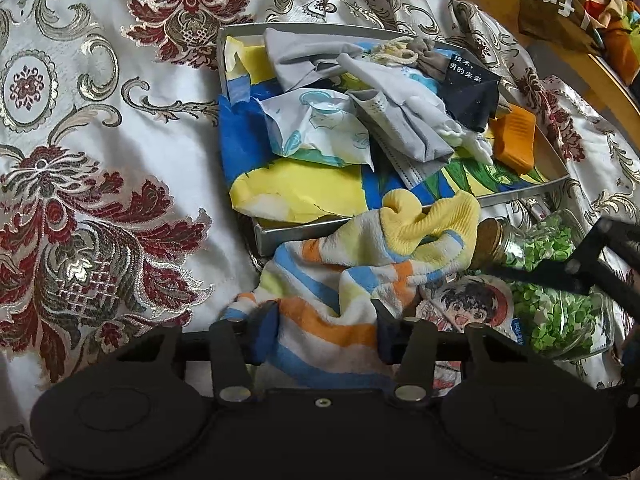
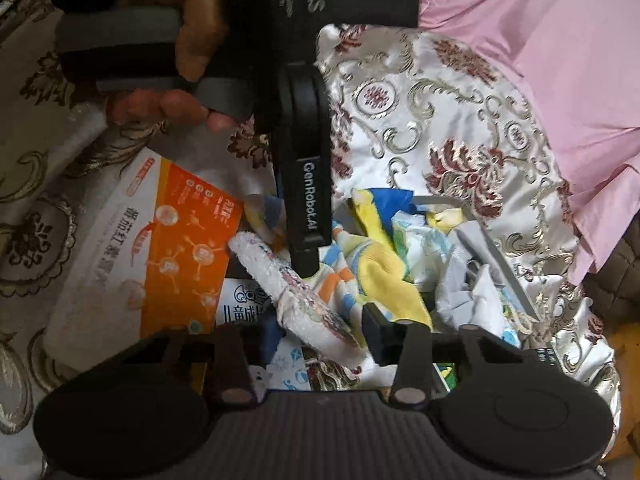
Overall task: Organize soft objects
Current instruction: 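Grasp the striped sock with the left tool while the right tool grasps the white towel strip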
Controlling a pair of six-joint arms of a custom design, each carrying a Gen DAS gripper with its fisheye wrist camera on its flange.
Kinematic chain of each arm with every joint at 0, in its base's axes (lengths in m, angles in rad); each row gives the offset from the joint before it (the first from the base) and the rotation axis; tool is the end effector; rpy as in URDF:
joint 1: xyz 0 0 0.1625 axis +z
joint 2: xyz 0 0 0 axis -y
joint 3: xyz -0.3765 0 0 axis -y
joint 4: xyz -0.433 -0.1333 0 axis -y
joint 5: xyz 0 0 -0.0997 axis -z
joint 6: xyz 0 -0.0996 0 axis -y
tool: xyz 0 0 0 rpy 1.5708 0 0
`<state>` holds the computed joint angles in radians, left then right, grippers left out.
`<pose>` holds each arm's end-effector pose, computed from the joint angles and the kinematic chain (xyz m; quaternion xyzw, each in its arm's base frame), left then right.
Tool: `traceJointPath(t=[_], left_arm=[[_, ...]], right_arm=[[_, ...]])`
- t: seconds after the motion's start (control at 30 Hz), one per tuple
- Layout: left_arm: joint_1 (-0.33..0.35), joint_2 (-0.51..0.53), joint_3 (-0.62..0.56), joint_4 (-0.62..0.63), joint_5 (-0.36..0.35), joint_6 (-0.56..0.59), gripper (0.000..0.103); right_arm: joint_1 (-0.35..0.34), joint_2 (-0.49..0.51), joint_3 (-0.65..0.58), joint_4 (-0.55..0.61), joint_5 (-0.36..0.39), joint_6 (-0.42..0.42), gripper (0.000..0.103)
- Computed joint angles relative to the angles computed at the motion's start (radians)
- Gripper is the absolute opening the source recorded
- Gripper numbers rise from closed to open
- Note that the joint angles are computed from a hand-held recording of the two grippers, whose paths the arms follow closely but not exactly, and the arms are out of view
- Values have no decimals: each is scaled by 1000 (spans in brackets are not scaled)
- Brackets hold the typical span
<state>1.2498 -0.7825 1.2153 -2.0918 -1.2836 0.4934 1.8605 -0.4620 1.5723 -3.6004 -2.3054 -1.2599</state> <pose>-0.0890 -0.7795 0.1600 0.3858 0.9104 -0.0312 0.1462 0.2491 -0.6026 -0.0231 0.4713 -0.7091 0.2162 0.4778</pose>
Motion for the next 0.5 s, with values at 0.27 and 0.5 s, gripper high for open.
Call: traceJointPath(t=[0.27,0.5], left_arm=[[-4,3,-12,35,4,33,41],[-21,-45,43,-28,-16,80,16]], right_arm=[[1,-19,19,37,6,39,21],[1,-76,101,-48,43,104,14]])
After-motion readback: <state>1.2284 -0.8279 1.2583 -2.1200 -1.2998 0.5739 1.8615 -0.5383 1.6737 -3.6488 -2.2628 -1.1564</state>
